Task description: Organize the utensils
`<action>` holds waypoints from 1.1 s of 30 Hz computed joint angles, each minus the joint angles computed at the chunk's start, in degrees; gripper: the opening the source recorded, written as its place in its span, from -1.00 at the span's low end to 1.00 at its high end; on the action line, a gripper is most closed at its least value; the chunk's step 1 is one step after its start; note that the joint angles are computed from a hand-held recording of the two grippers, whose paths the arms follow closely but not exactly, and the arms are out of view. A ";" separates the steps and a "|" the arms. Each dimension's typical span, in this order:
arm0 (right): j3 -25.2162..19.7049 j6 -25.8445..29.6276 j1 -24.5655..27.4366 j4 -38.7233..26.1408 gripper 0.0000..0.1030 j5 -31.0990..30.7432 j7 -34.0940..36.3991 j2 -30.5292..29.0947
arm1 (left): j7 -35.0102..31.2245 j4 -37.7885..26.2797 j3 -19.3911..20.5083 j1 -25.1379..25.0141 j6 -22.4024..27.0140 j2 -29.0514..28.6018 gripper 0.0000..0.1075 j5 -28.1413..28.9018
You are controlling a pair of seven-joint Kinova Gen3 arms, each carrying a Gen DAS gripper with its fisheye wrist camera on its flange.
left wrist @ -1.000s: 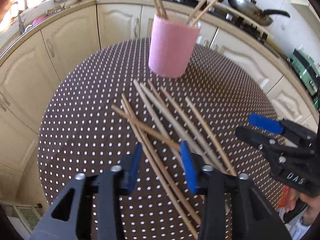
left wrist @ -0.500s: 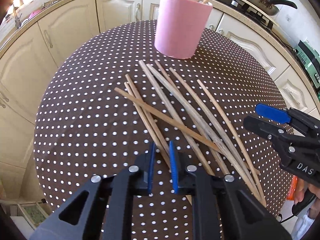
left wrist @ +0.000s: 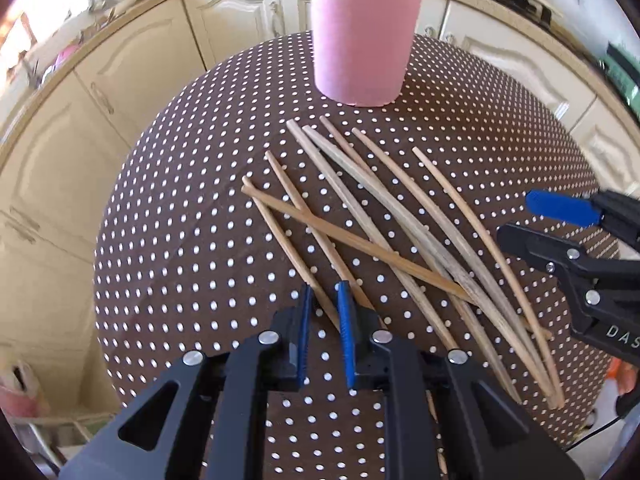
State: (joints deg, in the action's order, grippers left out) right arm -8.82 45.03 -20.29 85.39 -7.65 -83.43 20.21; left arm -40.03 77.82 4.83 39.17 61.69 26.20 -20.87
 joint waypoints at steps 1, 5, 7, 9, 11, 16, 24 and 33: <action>0.06 0.73 -0.12 -0.55 -0.04 0.21 0.04 0.37 | -0.66 -0.51 0.16 -0.30 0.18 0.23 -0.76 0.16; 0.43 3.09 -0.65 -2.69 -0.04 1.28 -0.20 1.83 | -4.31 -0.05 0.72 -1.40 -1.38 -0.04 -0.80 0.71; 0.61 4.58 -1.07 -4.04 -0.04 1.96 -0.17 2.86 | -5.55 -0.09 0.85 -2.07 -1.76 -0.15 -0.81 1.64; 0.82 5.86 -1.58 -5.00 -0.05 2.69 -0.32 3.66 | -6.71 -0.30 0.81 -2.33 -1.61 -0.06 -0.82 1.98; 1.15 7.37 -2.72 -6.28 -0.13 4.13 -0.69 4.44 | -7.66 0.05 0.78 -2.50 -1.57 -0.27 -0.83 2.25; 2.58 11.58 -6.90 -9.97 -0.45 9.25 -2.95 6.53 | -8.73 2.67 0.55 -3.78 -2.86 -1.87 -0.86 3.34; 1.54 13.03 -6.26 -11.78 -0.88 8.08 -2.53 7.33 | -3.11 6.13 -0.39 -2.84 -2.31 -4.44 -0.91 0.67; 0.02 8.08 0.53 -6.09 -0.88 1.59 3.51 2.58 | 2.06 11.49 0.63 -4.45 -1.33 -9.39 -0.91 -1.94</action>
